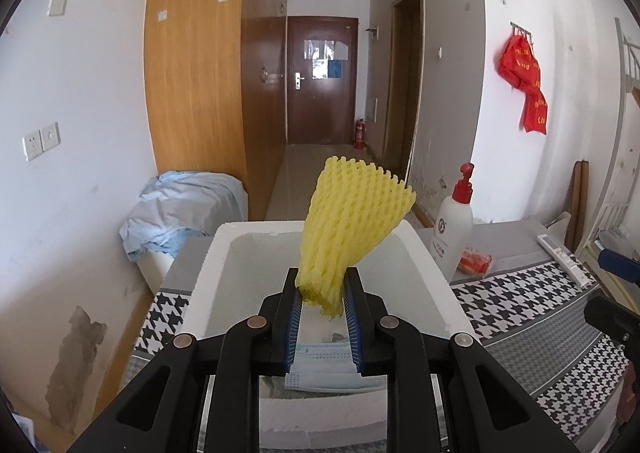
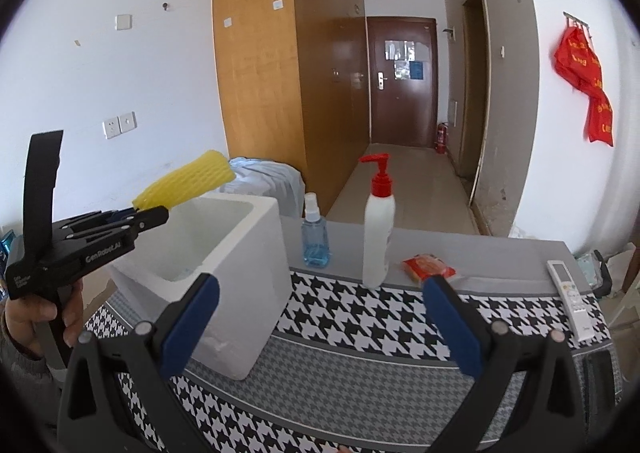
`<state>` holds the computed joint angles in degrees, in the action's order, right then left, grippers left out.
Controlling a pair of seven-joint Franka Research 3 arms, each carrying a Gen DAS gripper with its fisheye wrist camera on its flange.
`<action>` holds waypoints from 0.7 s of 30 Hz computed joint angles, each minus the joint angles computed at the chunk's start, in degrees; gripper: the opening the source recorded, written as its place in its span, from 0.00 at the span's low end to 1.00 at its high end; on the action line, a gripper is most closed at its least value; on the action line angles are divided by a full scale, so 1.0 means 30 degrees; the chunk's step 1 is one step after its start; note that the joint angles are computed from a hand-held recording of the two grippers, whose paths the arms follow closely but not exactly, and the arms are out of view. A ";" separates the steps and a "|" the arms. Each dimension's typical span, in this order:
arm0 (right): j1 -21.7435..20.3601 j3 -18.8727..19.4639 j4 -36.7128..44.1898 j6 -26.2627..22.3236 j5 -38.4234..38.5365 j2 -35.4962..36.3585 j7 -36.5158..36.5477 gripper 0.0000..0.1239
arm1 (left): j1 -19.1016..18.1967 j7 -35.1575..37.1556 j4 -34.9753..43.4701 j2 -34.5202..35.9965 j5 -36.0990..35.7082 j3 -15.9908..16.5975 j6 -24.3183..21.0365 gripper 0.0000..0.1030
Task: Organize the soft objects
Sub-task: 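Lower the yellow foam net sleeve into the foam box with the left tool, then open the left tool to release the sleeve into the foam box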
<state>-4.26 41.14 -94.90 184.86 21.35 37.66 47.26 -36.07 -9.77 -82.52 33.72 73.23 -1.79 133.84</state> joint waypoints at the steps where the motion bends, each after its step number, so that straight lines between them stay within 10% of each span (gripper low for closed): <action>1: 0.0019 -0.0044 -0.0034 0.0026 -0.0011 -0.0024 0.0008 0.83 | 0.0028 0.0115 0.0119 0.0082 -0.0107 -0.0031 -0.0029 0.22; 5: -0.0232 0.0172 -0.0158 0.0042 -0.0075 -0.0004 -0.0055 0.83 | 0.0005 0.0813 0.0633 0.0415 -0.0816 -0.0063 -0.0505 0.32; 10: -0.0740 0.0698 -0.0427 0.0317 -0.0289 0.0070 -0.0090 0.83 | -0.0530 0.0581 0.0962 0.0625 -0.0789 0.0215 -0.1647 0.86; 21: -0.2297 0.2153 -0.1400 0.0788 -0.1486 0.0091 0.0396 0.83 | -0.1206 -0.0055 0.0758 0.0358 0.0358 0.0198 -0.2678 0.97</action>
